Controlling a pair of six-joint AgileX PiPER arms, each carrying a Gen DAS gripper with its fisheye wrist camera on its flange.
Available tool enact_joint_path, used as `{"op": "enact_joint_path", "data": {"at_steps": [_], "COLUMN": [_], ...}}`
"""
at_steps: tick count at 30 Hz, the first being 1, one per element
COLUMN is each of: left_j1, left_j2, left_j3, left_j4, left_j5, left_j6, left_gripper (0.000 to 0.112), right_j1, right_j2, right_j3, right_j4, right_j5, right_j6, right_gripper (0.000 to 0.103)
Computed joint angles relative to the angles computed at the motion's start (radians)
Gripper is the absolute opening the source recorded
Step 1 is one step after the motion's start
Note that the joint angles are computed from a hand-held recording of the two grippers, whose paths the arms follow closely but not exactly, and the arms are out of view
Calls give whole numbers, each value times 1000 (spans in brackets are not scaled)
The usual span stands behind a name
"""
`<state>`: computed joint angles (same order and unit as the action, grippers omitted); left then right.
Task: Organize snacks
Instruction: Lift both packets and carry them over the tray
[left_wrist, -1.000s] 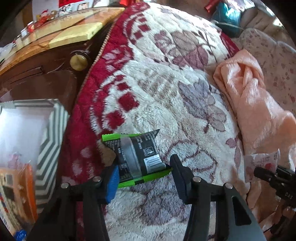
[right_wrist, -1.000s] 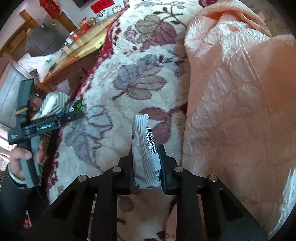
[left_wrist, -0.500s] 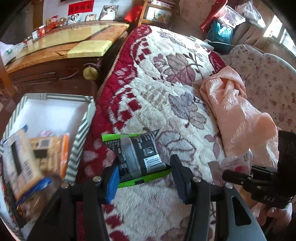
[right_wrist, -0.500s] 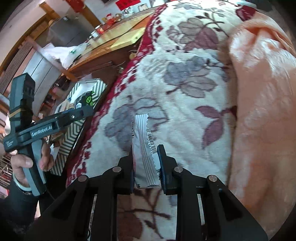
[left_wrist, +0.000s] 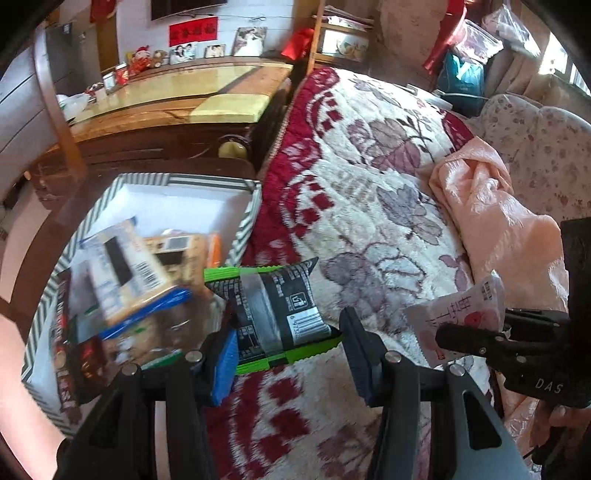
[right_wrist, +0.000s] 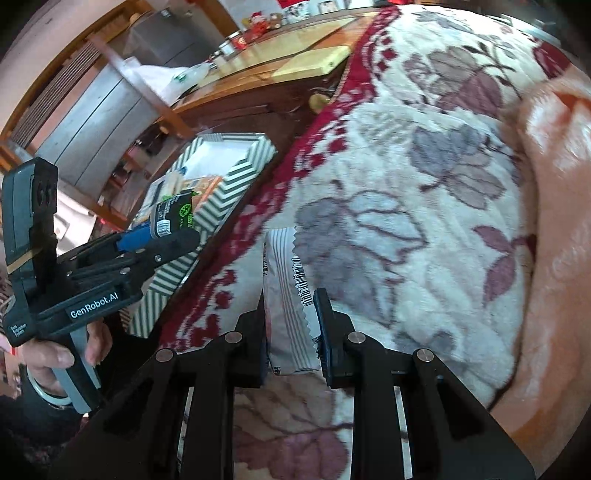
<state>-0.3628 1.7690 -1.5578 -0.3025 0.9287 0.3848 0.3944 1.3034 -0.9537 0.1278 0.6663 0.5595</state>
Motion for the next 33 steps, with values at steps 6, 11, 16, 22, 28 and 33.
{"op": "enact_joint_path", "data": {"at_steps": [6, 11, 16, 22, 28, 33], "left_j1": [44, 103, 195, 295, 339, 350], "left_j2": [-42, -60, -68, -25, 12, 52], "left_j3": [39, 52, 47, 11, -9, -34], "left_j4": [18, 17, 23, 44, 75, 87], "left_j5": [-26, -25, -14, 3, 3, 18], "left_j6": [3, 10, 11, -17, -37, -48], "left_gripper": [54, 54, 54, 54, 54, 54], "right_j1": [49, 76, 99, 131, 155, 150], "right_j2": [86, 174, 309, 511, 698, 802], "right_j3": [-86, -193, -362, -628, -876, -1021], "right_j4": [15, 55, 136, 228, 270, 270], "right_j5": [5, 15, 40, 116, 220, 277], "right_j6": [-23, -77, -179, -287, -328, -332], "right_gripper": [20, 20, 20, 20, 20, 20]}}
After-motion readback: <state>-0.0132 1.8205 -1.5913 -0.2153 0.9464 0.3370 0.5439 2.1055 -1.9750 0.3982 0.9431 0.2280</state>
